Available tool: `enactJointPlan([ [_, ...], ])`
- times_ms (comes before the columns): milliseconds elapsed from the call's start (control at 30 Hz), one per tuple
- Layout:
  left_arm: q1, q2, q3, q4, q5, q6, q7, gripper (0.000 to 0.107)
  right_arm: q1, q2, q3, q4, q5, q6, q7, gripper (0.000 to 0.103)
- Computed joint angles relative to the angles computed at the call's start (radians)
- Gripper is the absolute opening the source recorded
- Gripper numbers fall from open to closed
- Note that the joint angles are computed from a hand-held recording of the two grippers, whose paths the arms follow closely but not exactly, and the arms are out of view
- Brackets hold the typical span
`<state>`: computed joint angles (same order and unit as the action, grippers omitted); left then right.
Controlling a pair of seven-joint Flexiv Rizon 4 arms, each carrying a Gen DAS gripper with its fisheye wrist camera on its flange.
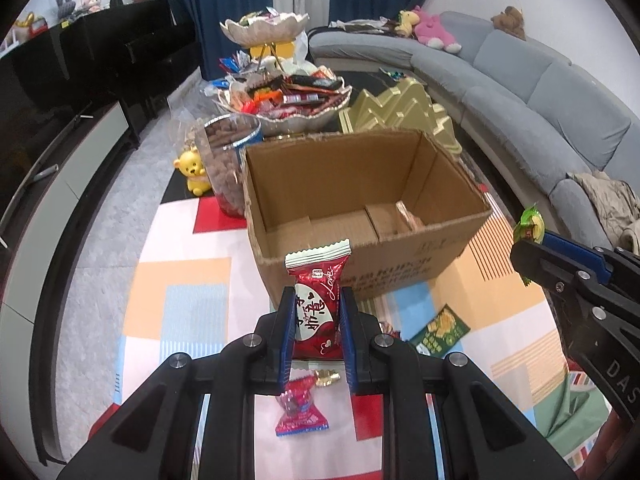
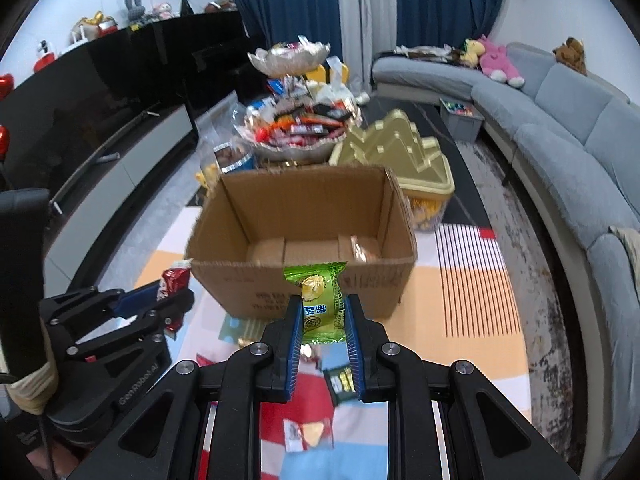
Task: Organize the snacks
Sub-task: 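Lift both packets and carry them toward the cardboard box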
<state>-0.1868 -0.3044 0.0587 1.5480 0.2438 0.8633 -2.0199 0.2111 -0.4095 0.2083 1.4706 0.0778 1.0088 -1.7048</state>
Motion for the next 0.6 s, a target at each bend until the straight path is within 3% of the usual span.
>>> enactJointPlan([
  [200, 0.003, -0.023, 0.005, -0.042, 0.01, 0.004, -0.004, 0.021, 0.004, -0.022, 0.009, -0.029, 0.0, 0.048, -0.037, 0.022],
  [600, 0.014, -0.091, 0.026, -0.133, 0.003, 0.015, 0.003, 0.021, 0.022, -0.114, 0.001, -0.155, -0.039, 0.046, -0.037, 0.022],
])
